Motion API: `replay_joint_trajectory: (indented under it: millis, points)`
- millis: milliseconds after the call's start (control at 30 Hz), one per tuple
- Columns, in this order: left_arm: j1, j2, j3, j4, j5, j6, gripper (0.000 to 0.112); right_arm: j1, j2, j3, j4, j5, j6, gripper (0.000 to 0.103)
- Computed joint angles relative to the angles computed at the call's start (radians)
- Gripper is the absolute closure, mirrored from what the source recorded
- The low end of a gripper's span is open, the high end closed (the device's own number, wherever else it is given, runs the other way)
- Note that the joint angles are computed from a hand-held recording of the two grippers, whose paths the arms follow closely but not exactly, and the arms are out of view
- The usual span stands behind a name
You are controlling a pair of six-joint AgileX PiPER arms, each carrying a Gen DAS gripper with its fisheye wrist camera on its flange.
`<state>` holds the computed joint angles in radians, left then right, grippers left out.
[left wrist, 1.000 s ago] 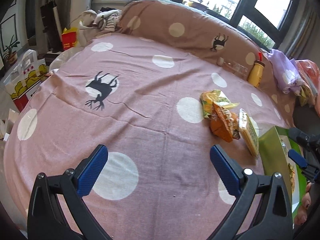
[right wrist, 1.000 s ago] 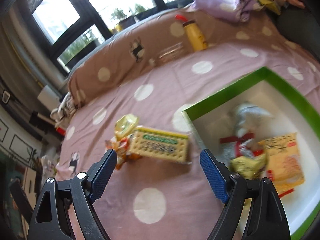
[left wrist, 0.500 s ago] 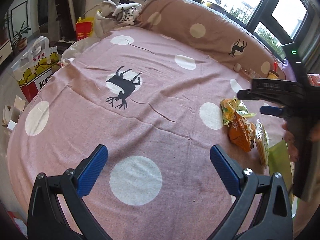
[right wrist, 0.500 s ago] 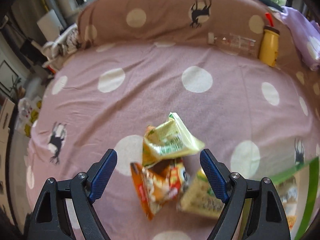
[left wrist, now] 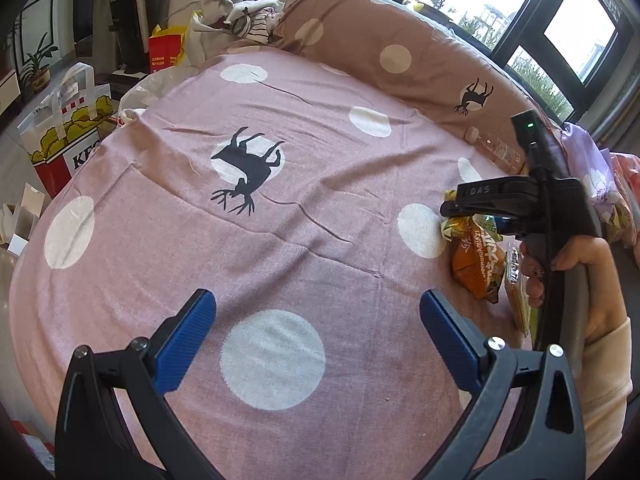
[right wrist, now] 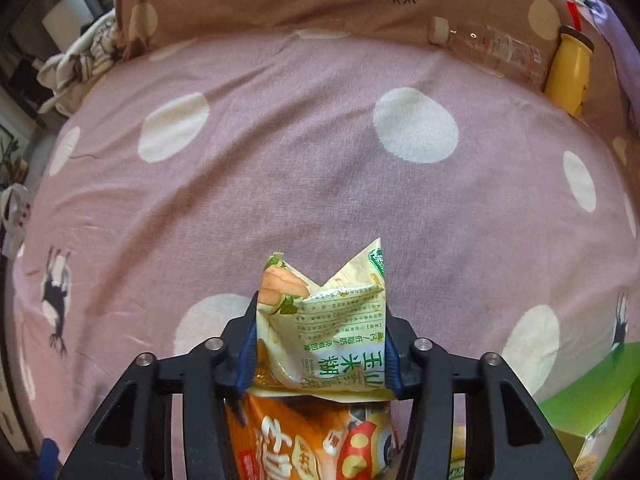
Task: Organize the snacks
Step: 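Move the right gripper to the pile and grasp the white-green snack bag, then set the white-green bag down and regrasp it with the right gripper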
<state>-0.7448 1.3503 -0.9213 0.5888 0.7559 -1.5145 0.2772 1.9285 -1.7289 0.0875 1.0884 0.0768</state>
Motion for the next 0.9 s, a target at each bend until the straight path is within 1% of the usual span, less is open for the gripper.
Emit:
replay_joint_trajectory:
  millis: [100, 133, 233, 300, 367, 433, 533, 567, 633, 700, 767, 833, 900]
  points:
    - [-0.001, 0.001, 0.000, -0.002, 0.003, 0.001, 0.010, -0.010, -0.135, 0.120, 0.088, -0.068, -0.058, 0.053]
    - [-0.002, 0.002, -0.001, -0.003, 0.005, 0.001, 0.010, -0.016, -0.180, 0.154, 0.137, -0.083, -0.080, 0.053]
    - [0.002, 0.003, 0.000, -0.006, 0.006, 0.003, 0.010, -0.058, -0.372, 0.339, 0.319, -0.146, -0.192, 0.053]
    - [0.006, 0.004, 0.002, -0.011, 0.007, 0.005, 0.010, -0.069, -0.499, 0.469, 0.396, -0.161, -0.252, 0.053]
    - [0.009, 0.007, 0.004, -0.023, 0.011, 0.010, 0.010, -0.075, -0.589, 0.579, 0.444, -0.172, -0.285, 0.053]
    - [0.006, 0.014, 0.000, -0.031, 0.018, 0.011, 0.010, -0.067, -0.647, 0.675, 0.448, -0.178, -0.269, 0.053]
    - [-0.003, 0.027, -0.011, -0.041, 0.019, 0.027, 0.010, -0.033, -0.686, 0.792, 0.401, -0.234, -0.215, 0.053]
    - [-0.006, 0.031, -0.014, -0.048, 0.017, 0.035, 0.010, -0.044, -0.675, 0.815, 0.396, -0.240, -0.209, 0.053]
    - [-0.010, 0.039, -0.020, -0.071, 0.004, 0.063, 0.010, -0.076, -0.646, 0.843, 0.416, -0.238, -0.212, 0.053]
    - [-0.009, 0.051, -0.026, -0.098, -0.016, 0.100, 0.010, -0.115, -0.598, 0.840, 0.436, -0.216, -0.215, 0.052]
    - [-0.004, 0.062, -0.033, -0.145, -0.040, 0.157, 0.010, -0.154, -0.600, 0.850, 0.452, -0.223, -0.218, 0.045]
    - [0.009, 0.065, -0.030, -0.222, -0.090, 0.243, 0.011, -0.194, -0.633, 0.859, 0.477, -0.225, -0.256, 0.033]
    - [0.015, 0.071, -0.029, -0.303, -0.134, 0.335, 0.011, -0.241, -0.673, 0.871, 0.519, -0.217, -0.292, 0.031]
